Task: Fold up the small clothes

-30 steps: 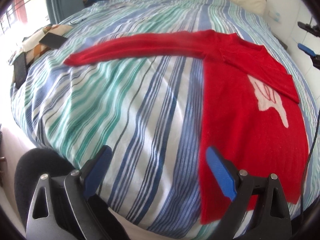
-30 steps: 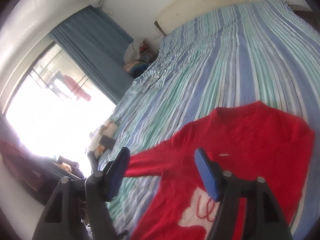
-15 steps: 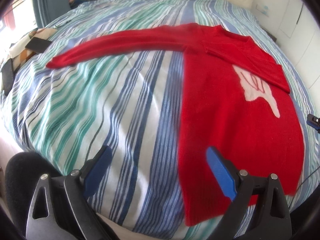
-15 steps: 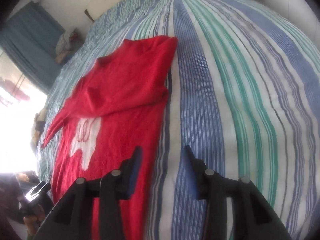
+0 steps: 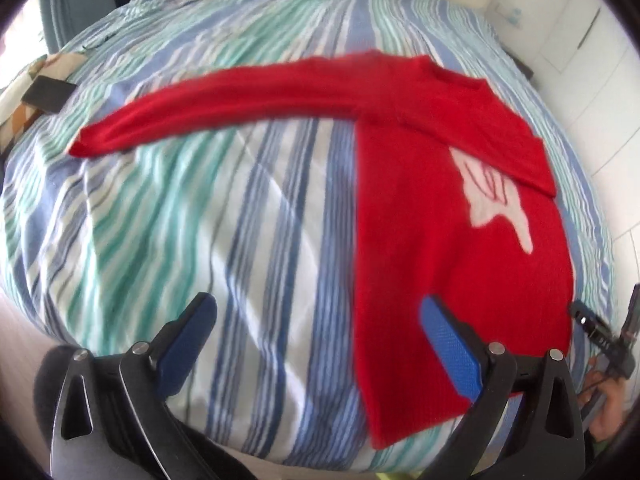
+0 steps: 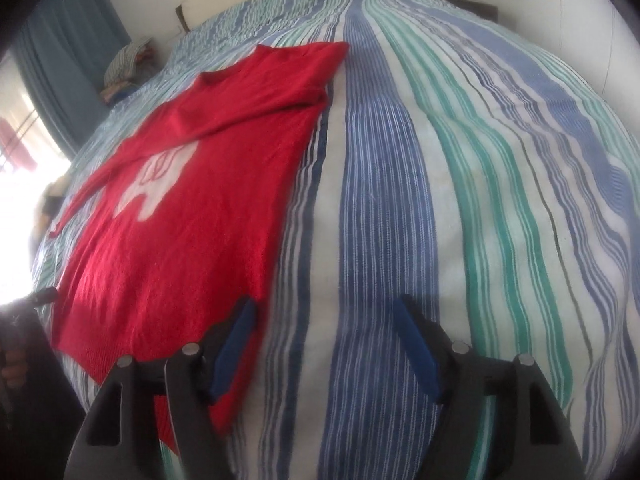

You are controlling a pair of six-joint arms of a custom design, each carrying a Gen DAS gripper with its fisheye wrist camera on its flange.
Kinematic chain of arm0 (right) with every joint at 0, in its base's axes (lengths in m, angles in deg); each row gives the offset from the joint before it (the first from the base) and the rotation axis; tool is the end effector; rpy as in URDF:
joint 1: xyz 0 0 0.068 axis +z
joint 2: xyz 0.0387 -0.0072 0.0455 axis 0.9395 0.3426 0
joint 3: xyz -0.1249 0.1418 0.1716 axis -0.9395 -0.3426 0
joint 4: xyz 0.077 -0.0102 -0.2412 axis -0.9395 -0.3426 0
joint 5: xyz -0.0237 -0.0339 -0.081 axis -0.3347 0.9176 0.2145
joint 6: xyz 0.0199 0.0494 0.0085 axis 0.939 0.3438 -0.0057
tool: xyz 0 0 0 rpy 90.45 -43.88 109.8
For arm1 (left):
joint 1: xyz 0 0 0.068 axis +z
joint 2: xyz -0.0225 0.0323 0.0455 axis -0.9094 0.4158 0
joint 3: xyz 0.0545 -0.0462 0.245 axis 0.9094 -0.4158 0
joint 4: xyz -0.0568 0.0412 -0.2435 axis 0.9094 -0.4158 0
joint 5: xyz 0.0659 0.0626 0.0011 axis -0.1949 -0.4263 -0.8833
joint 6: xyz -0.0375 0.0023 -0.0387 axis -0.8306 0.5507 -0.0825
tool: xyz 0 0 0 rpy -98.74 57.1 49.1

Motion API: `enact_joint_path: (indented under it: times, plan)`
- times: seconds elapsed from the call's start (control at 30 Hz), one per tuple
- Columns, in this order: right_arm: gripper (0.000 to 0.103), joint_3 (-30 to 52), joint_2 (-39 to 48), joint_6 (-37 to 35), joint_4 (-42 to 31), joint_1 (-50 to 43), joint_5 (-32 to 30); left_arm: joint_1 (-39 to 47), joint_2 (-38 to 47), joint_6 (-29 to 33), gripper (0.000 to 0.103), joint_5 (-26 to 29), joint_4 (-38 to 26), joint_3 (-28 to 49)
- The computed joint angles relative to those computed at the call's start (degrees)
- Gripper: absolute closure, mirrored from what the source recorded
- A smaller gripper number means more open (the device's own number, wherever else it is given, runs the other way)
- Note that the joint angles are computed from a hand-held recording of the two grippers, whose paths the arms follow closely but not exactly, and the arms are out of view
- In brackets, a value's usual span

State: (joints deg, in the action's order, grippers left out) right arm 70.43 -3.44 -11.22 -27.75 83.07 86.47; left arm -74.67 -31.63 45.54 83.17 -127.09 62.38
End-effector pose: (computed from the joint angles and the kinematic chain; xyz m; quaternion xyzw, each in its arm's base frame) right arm 0.1326 0.0330 0.1507 0.0517 0.9552 0.1088 0.2701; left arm 0.1675 -0.0293 0.2470 -0.0384 0.9671 -0.0790 0.2388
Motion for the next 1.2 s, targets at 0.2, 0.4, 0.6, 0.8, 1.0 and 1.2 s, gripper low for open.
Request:
enact_joint_path:
  times: [0.2,0.4,0.6,0.8,1.0,1.2]
  plan:
    - [0.025,-1.31,0.17,1.22,2.5,1.47,0.82,35.81,28.48,12.51,0.002,18.72,5.9,18.12]
    - [0.02,-0.98,2.32,3.3,3.44,8.27,7.23,46.64,47.76,9.03,0.004,15.44,8.21,28.37]
    - [0.015,-1.16,4.47,3.61,5.62,8.77,8.04,43.03,49.48,13.73,0.1,13.15,7.64,28.75]
    - [0.014,-1.06,4.54,4.21,5.52,9.59,8.81,37.84,39.94,15.9,0.101,11.45,3.0,34.46]
    - [0.013,-1.17,4.99,4.17,6.2,8.93,7.97,15.15,37.73,15.02,0.101,10.99,-7.81,55.26]
    - [0.012,-1.64,4.53,4.4,6.54,9.29,7.98,-10.68,50.92,10.55,0.1,8.54,-10.69,76.14]
